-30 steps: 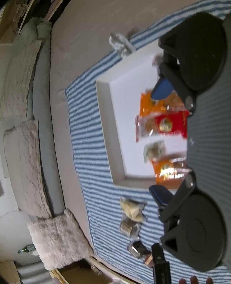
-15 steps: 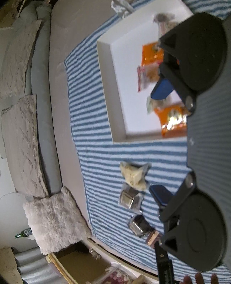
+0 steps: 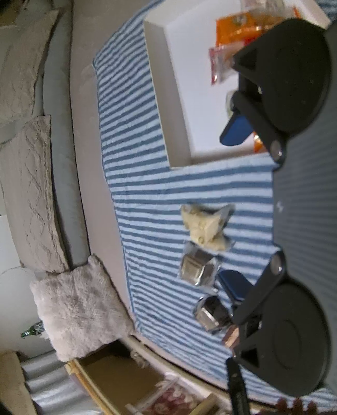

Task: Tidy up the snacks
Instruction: 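Move the left gripper to the brown chocolate bar while the right approaches the cream bun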

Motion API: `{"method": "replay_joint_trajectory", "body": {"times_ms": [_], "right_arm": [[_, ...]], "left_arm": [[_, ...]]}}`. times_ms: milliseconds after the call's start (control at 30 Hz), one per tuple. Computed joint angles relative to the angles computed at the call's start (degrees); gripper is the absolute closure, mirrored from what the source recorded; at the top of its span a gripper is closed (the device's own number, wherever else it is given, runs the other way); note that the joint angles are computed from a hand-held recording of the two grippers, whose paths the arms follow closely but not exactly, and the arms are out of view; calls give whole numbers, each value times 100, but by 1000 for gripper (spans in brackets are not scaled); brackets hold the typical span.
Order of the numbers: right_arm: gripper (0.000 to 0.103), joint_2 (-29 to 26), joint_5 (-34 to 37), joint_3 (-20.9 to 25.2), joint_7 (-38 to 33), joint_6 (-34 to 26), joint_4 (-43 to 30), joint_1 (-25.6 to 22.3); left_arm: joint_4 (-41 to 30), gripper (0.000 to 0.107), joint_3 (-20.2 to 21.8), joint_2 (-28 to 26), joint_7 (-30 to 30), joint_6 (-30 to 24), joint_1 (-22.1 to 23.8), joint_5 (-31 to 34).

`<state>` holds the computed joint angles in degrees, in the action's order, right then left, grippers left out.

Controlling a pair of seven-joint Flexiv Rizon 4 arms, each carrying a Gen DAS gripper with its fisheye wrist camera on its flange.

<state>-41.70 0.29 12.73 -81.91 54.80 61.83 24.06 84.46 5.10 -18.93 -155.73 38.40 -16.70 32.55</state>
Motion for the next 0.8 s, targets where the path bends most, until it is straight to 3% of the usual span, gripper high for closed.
{"method": "replay_joint_trajectory", "body": {"times_ms": [200, 500, 667, 800], "right_arm": [[3, -426, -152, -167, 480, -103, -538, 219], [20, -1329, -163, -150, 319, -658, -1966, 436], [28, -1885, 25, -127, 211, -1129, -2902, 564], [30, -2115, 58, -276, 169, -1316, -3234, 700]], "left_arm": [[-123, 4, 112, -183, -239, -247, 27, 114], [-561, 4, 284, -712, -599, -1031, 18, 151], [-561, 4, 336, -836, -1016, -1057, 83, -8], [-751, 4, 360, -982, -980, -1190, 16, 77]]}}
